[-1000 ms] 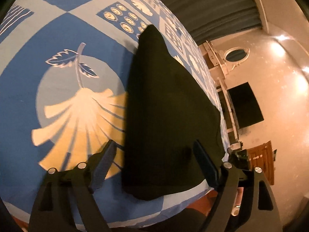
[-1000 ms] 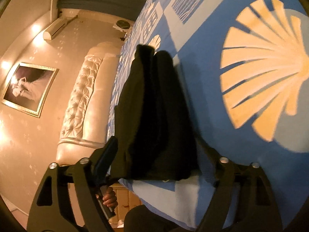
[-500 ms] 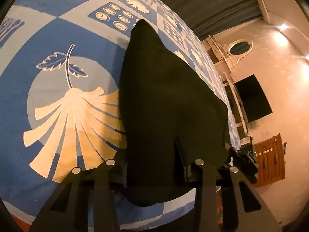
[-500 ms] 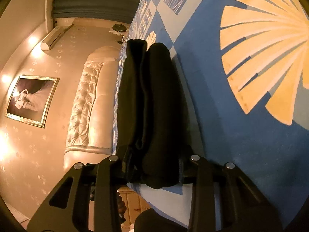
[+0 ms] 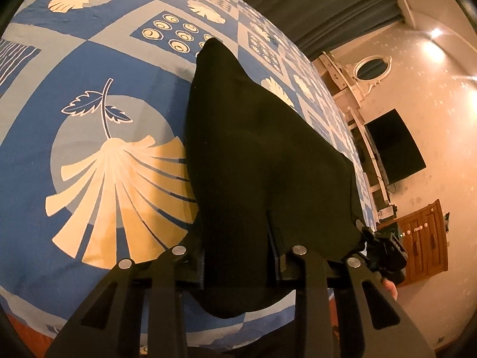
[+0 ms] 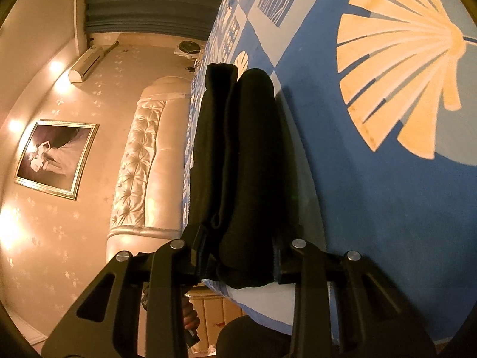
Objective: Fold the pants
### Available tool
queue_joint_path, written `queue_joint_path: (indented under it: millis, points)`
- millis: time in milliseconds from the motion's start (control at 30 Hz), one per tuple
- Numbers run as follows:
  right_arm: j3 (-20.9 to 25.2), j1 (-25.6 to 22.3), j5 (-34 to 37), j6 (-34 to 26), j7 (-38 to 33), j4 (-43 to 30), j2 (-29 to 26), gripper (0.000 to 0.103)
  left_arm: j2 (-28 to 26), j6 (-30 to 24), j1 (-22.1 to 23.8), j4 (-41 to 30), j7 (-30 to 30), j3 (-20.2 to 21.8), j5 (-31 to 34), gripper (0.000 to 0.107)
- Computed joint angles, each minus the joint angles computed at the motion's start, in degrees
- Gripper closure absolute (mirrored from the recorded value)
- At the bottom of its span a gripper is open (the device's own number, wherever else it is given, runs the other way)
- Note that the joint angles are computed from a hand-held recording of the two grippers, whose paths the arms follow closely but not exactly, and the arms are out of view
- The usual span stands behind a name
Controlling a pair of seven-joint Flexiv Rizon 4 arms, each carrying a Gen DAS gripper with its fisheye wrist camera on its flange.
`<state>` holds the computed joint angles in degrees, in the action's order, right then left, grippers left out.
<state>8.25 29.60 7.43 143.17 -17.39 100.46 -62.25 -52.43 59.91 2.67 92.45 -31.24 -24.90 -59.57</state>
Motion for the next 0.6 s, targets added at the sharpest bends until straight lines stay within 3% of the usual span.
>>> queue_joint_path:
  millis: [600]
  points:
    - [0.3,-0.2,-0.4,0.8,1.0,-1.8,-1.8,0.072,0.4,-0.4,0.3,1.0,1.5,-0.1,-1.8,0.076]
